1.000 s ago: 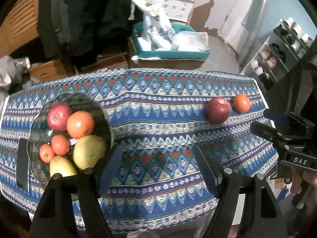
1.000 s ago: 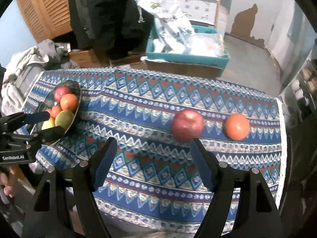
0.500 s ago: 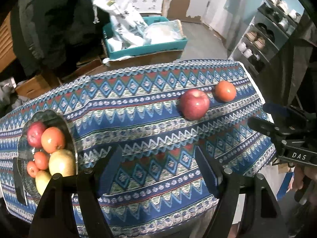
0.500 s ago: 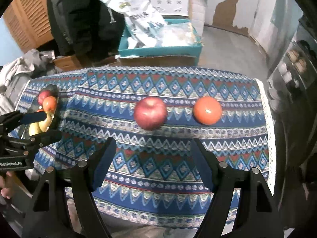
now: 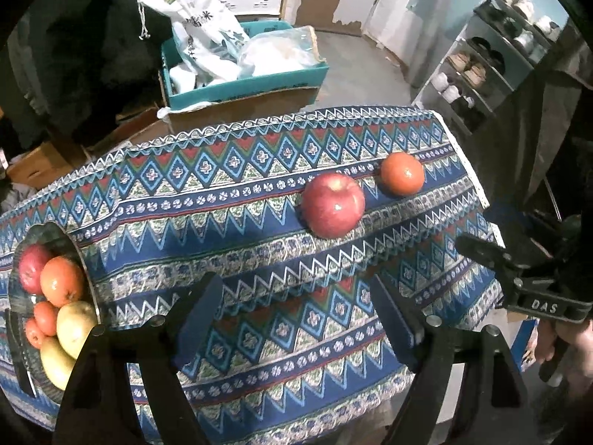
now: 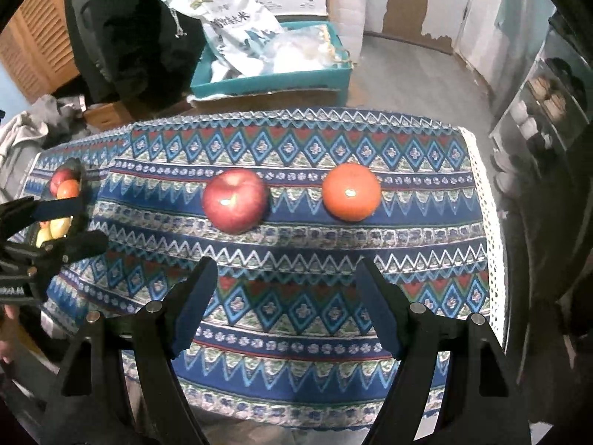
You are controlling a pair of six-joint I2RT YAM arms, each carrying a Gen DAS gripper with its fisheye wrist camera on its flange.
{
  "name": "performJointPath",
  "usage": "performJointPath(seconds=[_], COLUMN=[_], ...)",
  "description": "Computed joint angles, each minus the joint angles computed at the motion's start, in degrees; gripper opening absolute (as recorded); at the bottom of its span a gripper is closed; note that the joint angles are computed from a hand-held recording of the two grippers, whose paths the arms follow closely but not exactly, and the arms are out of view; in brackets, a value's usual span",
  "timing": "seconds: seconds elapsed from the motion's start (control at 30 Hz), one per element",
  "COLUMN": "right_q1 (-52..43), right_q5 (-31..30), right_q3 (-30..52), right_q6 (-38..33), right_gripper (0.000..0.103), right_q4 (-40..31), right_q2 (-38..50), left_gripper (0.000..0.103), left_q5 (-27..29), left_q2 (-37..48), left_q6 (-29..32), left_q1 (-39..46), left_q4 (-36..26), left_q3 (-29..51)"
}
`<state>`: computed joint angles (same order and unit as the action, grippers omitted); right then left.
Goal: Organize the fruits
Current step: 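Grasp the red apple with the left tool while the right tool grasps the orange, then carry the red apple and the orange over the glass bowl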
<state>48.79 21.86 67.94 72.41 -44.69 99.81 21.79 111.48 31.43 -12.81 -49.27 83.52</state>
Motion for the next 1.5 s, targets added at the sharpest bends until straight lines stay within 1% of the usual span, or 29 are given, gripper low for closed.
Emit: performJointPath(seconds=[0.07,0.13,0.2,0.33,0.47,0.6,0.67,0.8,0.97,1.07,1.2,1.33,1.5], right_q1=[-1.64,-2.96,-4.83,-8.54,-12.84,-18.22,-20.91,-25.64,-28.92,-30.1,-30.62,-31.49,-32.39], right_q5=[-2.32,-3.71,-5.25,-8.26,-11.15,-14.7,-16.92,-21.94,-24.54,-25.71,-26.31,-27.1,-28.59], right_q3=[-3.16,-5.05,-6.33,-6.76,-8.07,-10.3,-11.92,-15.75,-16.97,-16.62,-15.26,-14.64,-13.43], right_q6=[-0.95,-1.32,-3.17,-8.25,-12.66,-16.72,-18.4,-19.33,-20.2,-20.97,-22.1,-22.36,-22.91], right_gripper=[0.076,0.076,0.076,0.076,0.076,0.076,0.076,0.076,0.076,0.076,0.076,0.076,0.076], right_q4=[2.99,4.23,4.86,4.54,4.39,6.45,8.92,15.81,20.83,22.55,22.97,24.53,25.53], right_q2=[-1.89,-3.28,-4.61,-6.02,-7.96,-8.93,-8.88,-7.88,-4.08,-1.74,0.94,3.04,7.36], left_gripper=[0.083,0.083,0.083,0.083,0.083,0.083,0.083,0.083,0.083,0.083,0.083,0.083,0.083], left_q5=[0.38,1.08,1.09,-0.5,-1.81,-3.55,-3.91,-4.47,-3.9,-4.29,-4.74,-4.49,-3.74], left_q2=[1.24,2.73,3.8,4.6,7.19,10.73,12.66,17.02,22.49,24.45,27.1,28.7,31.26], left_q6=[-1.77,-3.17,-3.38,-3.06,-4.08,-5.74,-6.62,-8.38,-10.4,-11.65,-12.7,-13.98,-14.13], left_q1=[-0.75,-1.7,-2.72,-5.61,-8.76,-11.3,-12.29,-13.3,-13.85,-14.51,-15.21,-15.25,-15.05], left_q4=[0.0,-1.22,-2.51,-2.62,-3.47,-4.58,-4.45,-5.26,-7.06,-6.98,-6.68,-5.17,-4.61], left_q3=[1.3,3.28,4.95,6.57,9.85,13.54,15.25,18.85,23.06,24.17,25.64,25.35,26.48])
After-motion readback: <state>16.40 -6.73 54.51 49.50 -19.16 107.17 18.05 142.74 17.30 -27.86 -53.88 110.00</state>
